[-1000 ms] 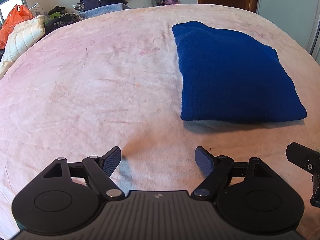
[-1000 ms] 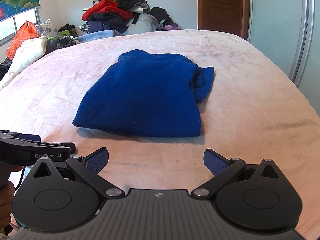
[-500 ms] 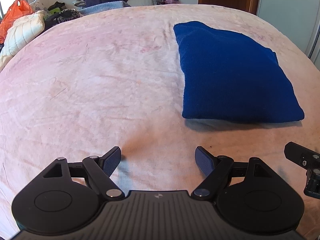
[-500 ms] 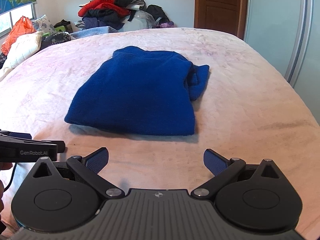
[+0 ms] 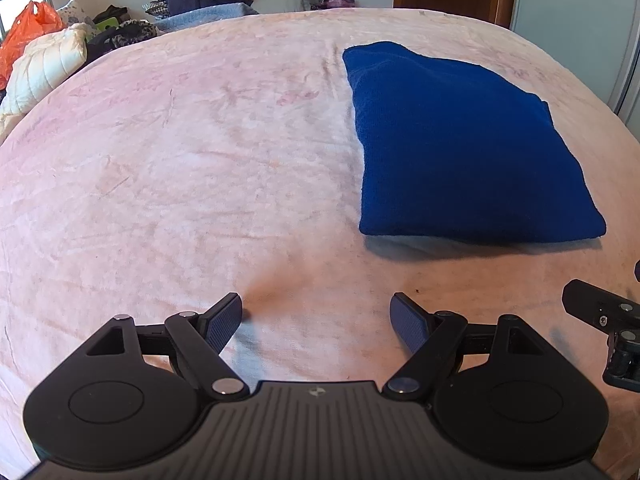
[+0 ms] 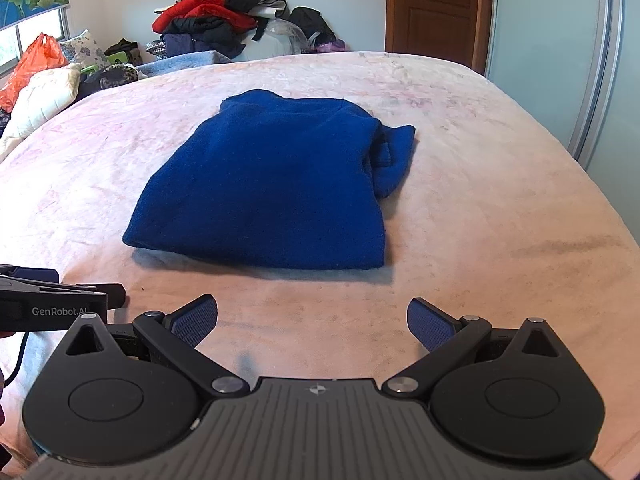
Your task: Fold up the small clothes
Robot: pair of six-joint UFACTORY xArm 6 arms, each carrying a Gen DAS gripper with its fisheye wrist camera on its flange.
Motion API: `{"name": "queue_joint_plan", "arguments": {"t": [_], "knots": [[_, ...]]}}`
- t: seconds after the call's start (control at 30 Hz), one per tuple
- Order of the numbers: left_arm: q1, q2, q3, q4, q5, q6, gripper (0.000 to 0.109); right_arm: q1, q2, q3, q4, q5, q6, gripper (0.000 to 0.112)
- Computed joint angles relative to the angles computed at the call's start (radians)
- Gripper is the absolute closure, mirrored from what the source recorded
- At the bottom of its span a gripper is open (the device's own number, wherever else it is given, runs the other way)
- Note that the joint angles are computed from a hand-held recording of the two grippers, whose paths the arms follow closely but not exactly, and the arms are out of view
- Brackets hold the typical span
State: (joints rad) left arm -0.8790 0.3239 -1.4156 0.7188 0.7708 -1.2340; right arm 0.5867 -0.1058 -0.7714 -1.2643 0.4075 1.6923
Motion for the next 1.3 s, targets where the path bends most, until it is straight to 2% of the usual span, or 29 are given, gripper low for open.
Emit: {"name": "queue_joint_plan", "arguments": {"t": [1.3], "knots": [[-0.003,0.009,-0.007,0.004,-0.006,0.010,0.027,-0.001,0.015,-0.007,-0.007,-0.019,-0.007,0.010]]}}
